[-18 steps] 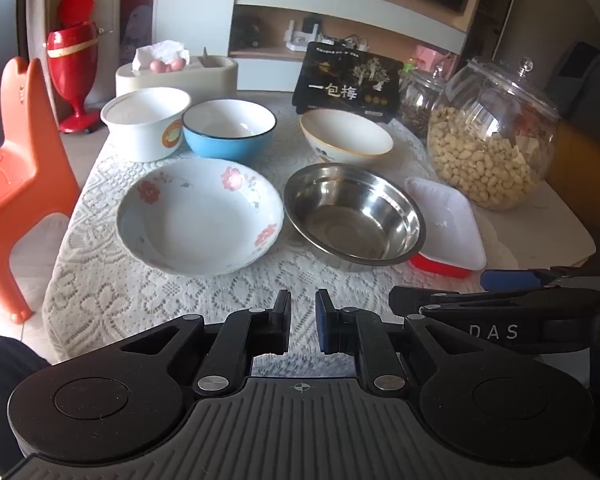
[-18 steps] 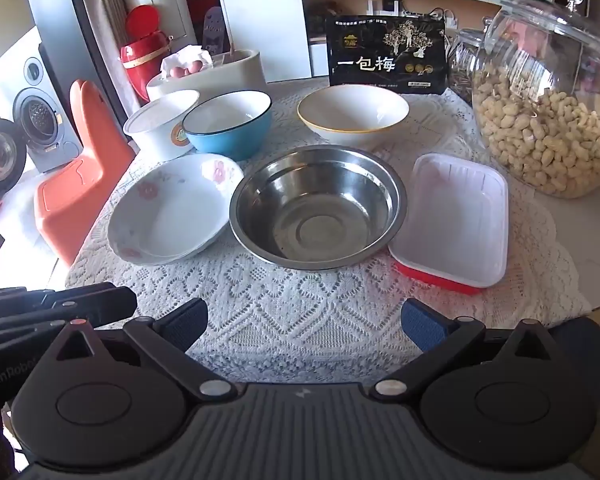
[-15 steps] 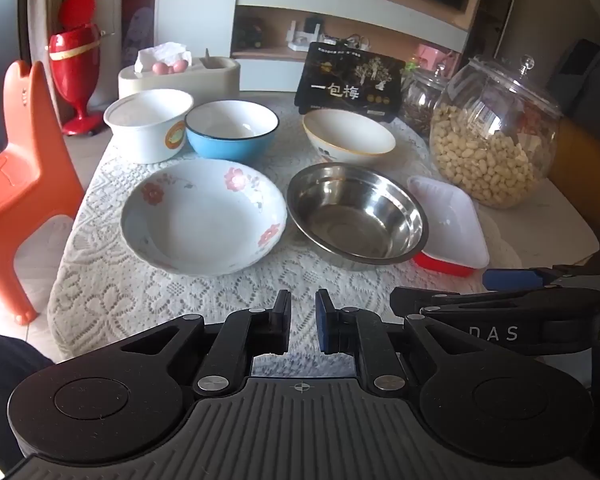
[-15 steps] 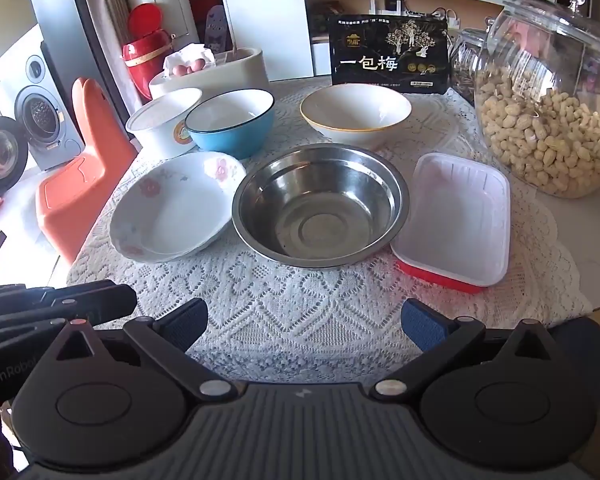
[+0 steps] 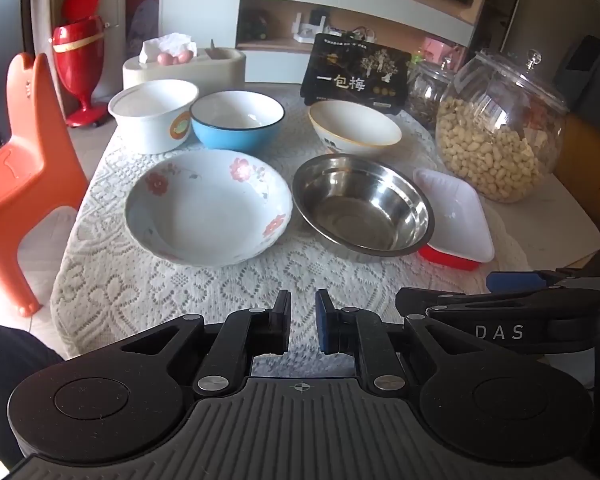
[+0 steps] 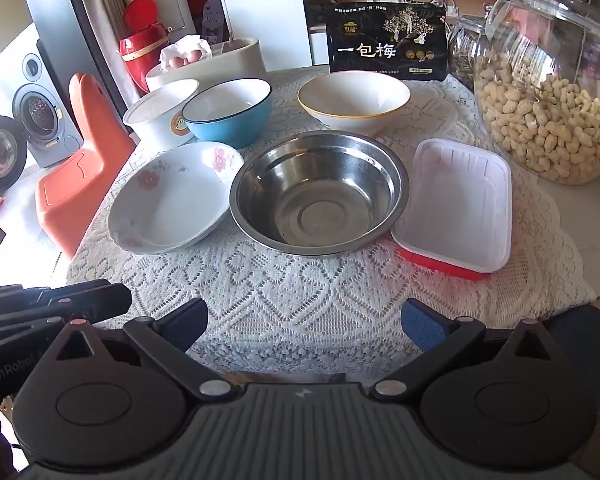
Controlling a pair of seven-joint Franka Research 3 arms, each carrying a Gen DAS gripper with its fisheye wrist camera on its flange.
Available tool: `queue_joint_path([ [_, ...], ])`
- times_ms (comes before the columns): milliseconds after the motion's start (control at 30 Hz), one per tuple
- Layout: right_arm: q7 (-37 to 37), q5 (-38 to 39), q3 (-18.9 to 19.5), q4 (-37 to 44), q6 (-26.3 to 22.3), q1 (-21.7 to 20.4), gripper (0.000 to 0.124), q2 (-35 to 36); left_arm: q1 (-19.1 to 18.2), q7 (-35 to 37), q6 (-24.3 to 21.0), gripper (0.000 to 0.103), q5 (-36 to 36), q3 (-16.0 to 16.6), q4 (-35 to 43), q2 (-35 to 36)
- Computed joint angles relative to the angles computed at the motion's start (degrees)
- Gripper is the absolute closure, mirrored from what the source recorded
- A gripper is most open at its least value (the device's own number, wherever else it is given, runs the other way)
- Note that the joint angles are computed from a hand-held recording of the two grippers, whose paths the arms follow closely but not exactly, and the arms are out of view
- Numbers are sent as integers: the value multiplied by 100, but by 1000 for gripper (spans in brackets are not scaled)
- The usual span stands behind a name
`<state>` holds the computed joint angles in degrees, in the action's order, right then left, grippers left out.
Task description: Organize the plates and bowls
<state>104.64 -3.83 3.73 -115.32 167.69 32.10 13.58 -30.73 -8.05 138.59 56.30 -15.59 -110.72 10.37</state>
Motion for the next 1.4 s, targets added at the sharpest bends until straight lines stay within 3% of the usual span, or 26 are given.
queue_joint_path([
  [1400, -242, 339, 91, 34, -75, -86, 21, 12, -34, 13, 19, 87, -64, 16, 54, 74],
])
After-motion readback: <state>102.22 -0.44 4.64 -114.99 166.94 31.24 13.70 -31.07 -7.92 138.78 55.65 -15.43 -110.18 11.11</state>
